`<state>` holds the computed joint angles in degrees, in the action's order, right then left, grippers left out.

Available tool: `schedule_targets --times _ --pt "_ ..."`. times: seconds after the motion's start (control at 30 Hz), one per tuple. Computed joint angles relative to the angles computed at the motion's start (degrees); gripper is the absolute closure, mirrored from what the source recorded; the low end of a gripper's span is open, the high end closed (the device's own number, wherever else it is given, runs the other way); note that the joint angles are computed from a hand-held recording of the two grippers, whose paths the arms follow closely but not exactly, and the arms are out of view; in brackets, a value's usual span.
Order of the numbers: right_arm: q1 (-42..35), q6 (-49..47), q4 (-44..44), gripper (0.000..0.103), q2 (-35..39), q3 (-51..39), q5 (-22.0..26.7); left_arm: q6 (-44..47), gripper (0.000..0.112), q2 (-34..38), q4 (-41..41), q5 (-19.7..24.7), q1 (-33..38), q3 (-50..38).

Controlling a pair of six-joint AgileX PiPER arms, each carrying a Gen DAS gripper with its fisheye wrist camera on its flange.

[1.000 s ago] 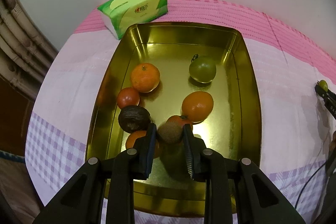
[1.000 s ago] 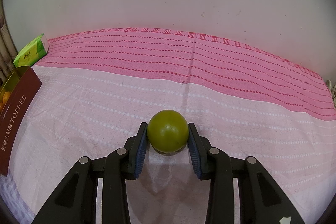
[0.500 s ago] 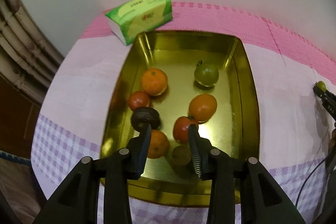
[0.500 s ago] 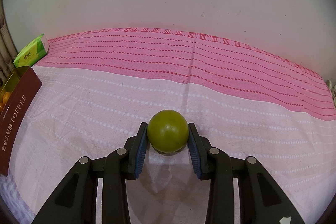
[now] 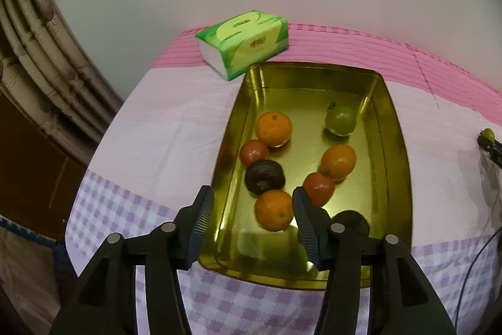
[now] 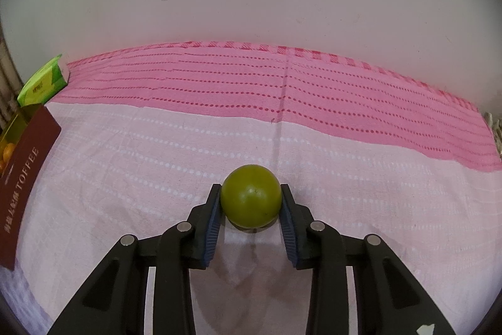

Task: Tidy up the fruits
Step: 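Carry the green tomato into the tray and open the right tool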

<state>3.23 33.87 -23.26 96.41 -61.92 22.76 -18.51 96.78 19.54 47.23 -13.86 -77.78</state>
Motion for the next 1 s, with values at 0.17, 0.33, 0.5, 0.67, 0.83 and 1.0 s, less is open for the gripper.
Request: schedule_targets --times 0.17,0.33,0.5,0.67,0.83,1.0 --pt "2.6 -1.3 4.6 0.072 -1.5 -0.8 1.1 0.0 0.058 -1.2 -0.7 -1.3 1.6 1.9" --pt "9.6 -2.4 7.3 0.072 -2.4 -4.5 3.0 -0.3 0.057 -2.6 -0.1 -1.9 2.8 4.0" --pt "18.0 -3.5 9.0 0.072 -0.1 -11.4 5.4 -0.4 0.056 -4.2 0.1 -2.2 4.2 5.7" --pt "24.6 -5.0 9.6 0.072 4.3 -19.4 8.5 -1.5 0.053 -6.0 1.6 -1.7 5.8 7.2" --pt "29.3 -4.3 8.2 0.072 8.4 -25.6 11.1 -1.2 0.052 -7.6 1.4 -1.6 7.7 8.3" --pt "32.6 -4.7 7.4 0.072 12.6 -31.2 14.2 -1.1 0.052 -8.4 1.6 -1.2 8.6 9.0"
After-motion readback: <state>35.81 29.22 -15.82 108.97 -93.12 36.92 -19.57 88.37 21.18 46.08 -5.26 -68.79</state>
